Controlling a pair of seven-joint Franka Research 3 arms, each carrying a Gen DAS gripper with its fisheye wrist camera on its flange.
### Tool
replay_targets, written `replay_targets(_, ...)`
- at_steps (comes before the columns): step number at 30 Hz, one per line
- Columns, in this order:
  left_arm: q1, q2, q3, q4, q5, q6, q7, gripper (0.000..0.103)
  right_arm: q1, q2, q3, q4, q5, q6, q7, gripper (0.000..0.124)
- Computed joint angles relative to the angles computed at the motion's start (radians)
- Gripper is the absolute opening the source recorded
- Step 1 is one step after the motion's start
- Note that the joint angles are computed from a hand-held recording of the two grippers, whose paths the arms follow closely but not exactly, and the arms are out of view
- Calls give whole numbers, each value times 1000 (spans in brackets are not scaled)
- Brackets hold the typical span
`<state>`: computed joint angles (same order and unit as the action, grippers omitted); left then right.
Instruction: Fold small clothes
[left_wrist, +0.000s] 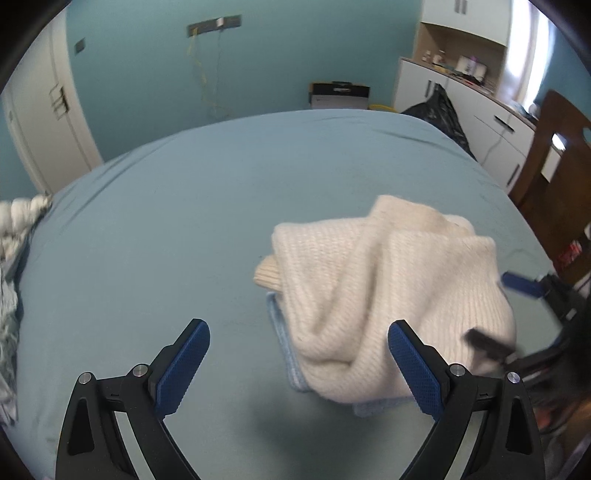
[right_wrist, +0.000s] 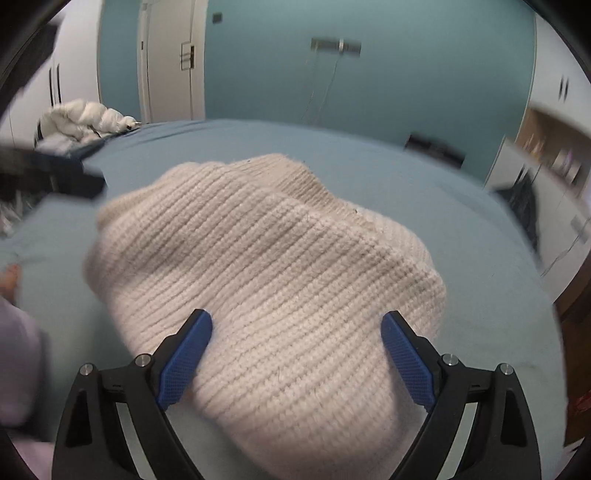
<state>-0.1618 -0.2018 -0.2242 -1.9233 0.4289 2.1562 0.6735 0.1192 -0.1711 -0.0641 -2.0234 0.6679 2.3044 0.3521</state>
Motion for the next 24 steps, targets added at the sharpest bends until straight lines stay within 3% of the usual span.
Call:
replay_targets(2,-2,24,-12,34,42,-7,14,98,-24,41,-14,107,-49,-133,96,91)
replay_targets(7,-26,105,-16,133,43,-23,92,98,-73,116,-13,264,-201,-244,266,91)
replay_targets(9,-36,146,-16,168,48,-44,108,98,-93,131,-14,310,-273,-325,384,91)
replay_targets(13,-44,201,-1,190,7,-81,99,98,-153,204,-44,416,-220,-553,507,91)
replay_targets(18,-42,186,14,132,-4,-28,83,103,-168,239,-29,420,-221,-566,555,91)
replay_targets(21,-30,182,25,110,-55,5,88,103,-179,297,-25,520,-229,-639,575,91)
replay_targets(23,-18,170,35,74,-114,49,79,103,-169,286,-14,497,-267,-621,569,91)
replay_targets(24,-11,159,39,48,-141,82,68,103,-165,275,-12,471,-283,-611,554,98)
